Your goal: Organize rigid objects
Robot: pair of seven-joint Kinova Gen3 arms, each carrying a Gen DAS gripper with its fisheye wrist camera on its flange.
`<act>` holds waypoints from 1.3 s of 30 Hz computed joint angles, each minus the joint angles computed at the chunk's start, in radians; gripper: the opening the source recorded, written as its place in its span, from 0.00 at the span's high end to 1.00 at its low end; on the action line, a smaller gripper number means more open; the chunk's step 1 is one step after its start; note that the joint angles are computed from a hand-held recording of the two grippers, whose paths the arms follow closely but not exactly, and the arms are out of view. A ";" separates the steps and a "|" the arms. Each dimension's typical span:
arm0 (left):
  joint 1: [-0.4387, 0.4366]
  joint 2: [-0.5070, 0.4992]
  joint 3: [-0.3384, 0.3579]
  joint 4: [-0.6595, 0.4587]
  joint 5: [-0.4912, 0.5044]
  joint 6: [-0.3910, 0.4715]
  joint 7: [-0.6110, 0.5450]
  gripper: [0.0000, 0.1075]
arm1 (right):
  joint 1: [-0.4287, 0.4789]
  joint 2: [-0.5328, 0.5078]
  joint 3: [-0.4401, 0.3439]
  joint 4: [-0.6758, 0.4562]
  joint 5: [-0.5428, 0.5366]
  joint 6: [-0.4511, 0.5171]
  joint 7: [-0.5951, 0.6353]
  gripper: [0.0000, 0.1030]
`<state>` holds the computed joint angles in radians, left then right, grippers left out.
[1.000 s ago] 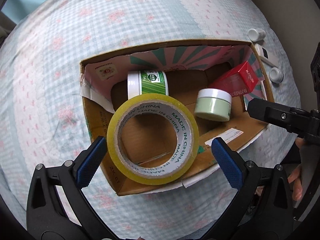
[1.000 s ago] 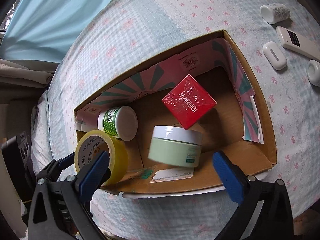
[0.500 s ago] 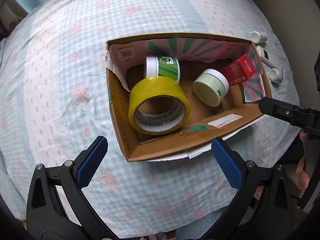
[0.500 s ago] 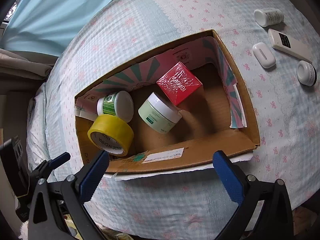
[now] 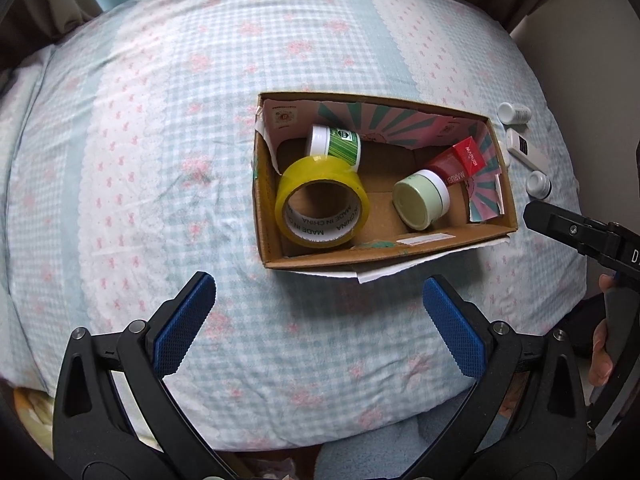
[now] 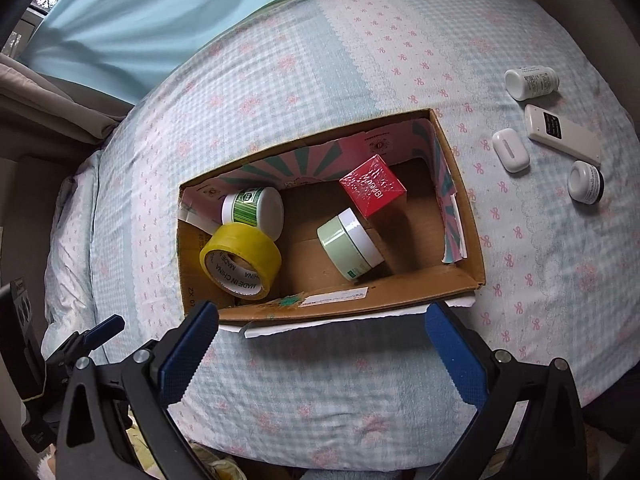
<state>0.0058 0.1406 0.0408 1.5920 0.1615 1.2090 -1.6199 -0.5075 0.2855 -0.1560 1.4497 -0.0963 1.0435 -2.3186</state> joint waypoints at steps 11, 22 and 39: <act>0.051 -0.098 0.112 -0.052 -0.058 -0.001 0.251 0.04 | -0.002 -0.163 0.022 0.019 0.219 0.113 -0.060 0.00; 0.425 -0.036 0.125 -0.191 -0.298 0.043 0.691 0.04 | 0.204 -0.328 0.070 0.119 0.218 0.133 0.226 0.00; 0.694 0.310 0.114 -0.591 -0.374 0.117 0.881 0.04 | 0.518 -0.207 0.205 0.061 0.031 0.136 0.850 0.00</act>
